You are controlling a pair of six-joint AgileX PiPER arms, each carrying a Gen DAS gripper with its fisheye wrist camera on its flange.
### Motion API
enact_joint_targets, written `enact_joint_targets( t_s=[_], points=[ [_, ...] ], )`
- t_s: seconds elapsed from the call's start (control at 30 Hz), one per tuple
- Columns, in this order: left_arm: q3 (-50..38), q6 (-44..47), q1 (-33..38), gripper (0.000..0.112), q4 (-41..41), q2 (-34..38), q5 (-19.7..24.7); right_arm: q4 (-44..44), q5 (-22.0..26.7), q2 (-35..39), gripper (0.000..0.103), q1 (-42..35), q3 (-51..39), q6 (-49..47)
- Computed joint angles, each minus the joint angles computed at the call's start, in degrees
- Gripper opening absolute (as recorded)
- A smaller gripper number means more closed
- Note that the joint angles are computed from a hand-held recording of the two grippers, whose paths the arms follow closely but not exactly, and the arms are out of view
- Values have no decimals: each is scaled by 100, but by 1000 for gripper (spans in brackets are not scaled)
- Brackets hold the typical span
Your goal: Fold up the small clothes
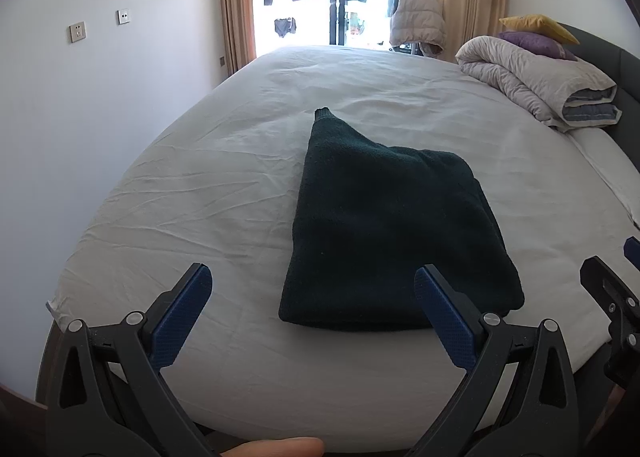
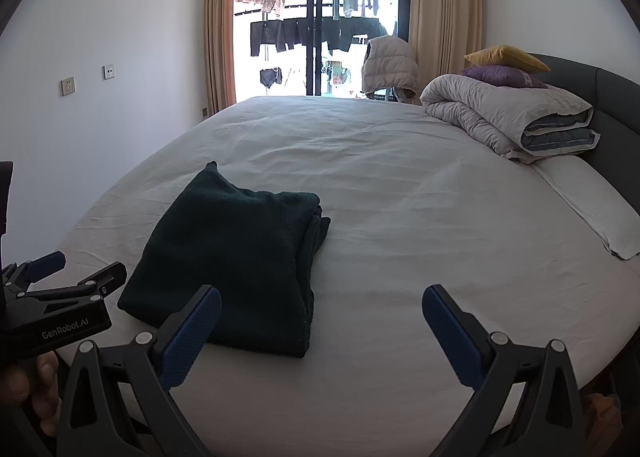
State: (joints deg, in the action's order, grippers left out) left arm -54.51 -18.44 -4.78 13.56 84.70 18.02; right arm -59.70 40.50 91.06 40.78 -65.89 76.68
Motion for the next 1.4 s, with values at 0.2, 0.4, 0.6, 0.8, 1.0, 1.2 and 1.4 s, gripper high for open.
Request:
enact_joint_targets(
  t_s=[0.2, 0.4, 0.6, 0.8, 1.0, 1.2, 1.4],
  points=[
    [-7, 6, -4, 103, -11, 32, -22, -45, -57, 42, 103, -23, 39, 90],
    [-5, 0, -3, 103, -5, 43, -37, -36, -86, 53, 103, -48, 46, 83],
    [-5, -6, -4, 103, 0, 48, -41, -31, -85, 47, 103, -52, 47, 73],
    [-8, -31, -12, 103, 13, 48, -35, -35, -109, 56, 103, -59, 76, 105],
    [-15, -52, -22, 103, 32, 56, -32, -40, -123, 54, 103, -70, 95, 119],
    [-15, -60, -21, 103, 30, 56, -27, -37, -124, 51, 103, -71, 95, 114],
    [-26, -80, -32, 103, 50, 70, -23, -24, -132, 46, 103, -80, 96, 101]
  ],
)
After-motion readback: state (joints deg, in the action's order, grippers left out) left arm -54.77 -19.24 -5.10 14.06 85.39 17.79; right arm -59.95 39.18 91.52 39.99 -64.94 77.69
